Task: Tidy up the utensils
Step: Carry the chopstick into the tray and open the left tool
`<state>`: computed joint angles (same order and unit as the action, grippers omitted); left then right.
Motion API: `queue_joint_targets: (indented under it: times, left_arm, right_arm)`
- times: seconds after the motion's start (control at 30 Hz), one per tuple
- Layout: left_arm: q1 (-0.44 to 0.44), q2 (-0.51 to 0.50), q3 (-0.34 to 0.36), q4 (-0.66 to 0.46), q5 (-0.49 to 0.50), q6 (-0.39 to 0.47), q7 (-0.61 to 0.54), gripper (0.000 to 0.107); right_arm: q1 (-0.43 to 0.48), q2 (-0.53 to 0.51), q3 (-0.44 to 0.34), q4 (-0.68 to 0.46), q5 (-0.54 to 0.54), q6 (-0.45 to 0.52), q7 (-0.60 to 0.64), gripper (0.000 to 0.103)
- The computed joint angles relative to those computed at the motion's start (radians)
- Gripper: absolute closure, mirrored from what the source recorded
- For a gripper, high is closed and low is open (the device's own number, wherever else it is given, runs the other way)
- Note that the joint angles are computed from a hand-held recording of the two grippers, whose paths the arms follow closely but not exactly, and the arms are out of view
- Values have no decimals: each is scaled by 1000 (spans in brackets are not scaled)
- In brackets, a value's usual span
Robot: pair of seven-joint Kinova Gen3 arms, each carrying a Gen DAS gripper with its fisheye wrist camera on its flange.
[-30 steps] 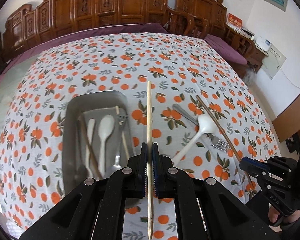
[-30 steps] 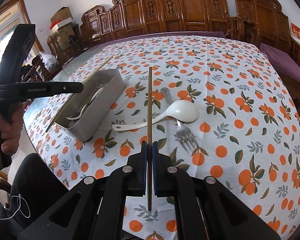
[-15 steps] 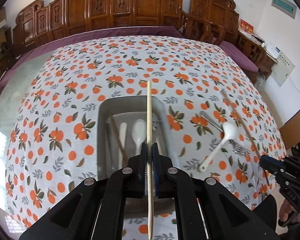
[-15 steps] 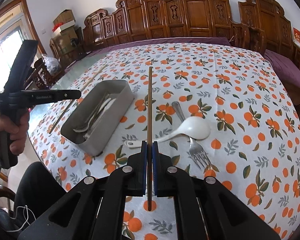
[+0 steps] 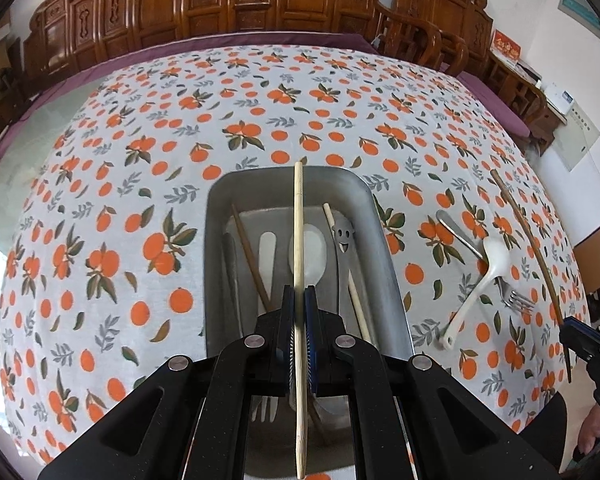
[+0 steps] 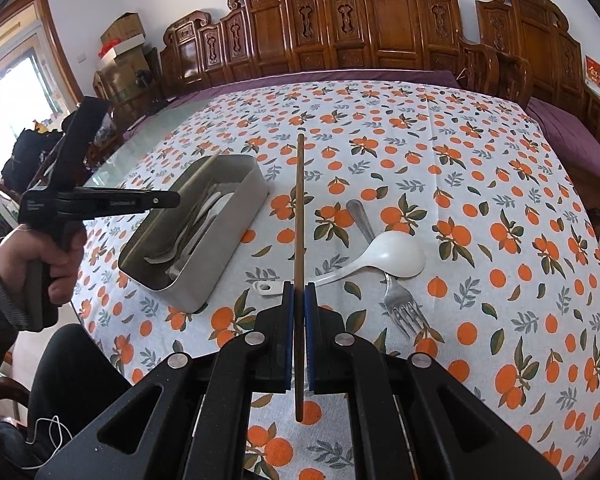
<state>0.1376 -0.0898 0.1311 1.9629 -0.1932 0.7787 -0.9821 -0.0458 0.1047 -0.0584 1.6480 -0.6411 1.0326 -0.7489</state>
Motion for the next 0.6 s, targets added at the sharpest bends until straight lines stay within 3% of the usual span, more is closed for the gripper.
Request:
queue_joint_targets:
  times: [0.3, 0.43, 0.6]
  left_arm:
    - [0, 30, -16, 2, 21, -15, -27, 103]
    - [4, -3, -1, 15, -20, -5, 1, 93]
    - [-4, -83, 16, 44, -27, 10, 13, 93]
  right_arm:
    - [-19, 7, -9, -11, 26, -3, -32, 97]
    - [-32, 7, -18, -13, 31, -8, -41, 97]
    - [-60, 4, -33, -14, 35, -15, -62, 97]
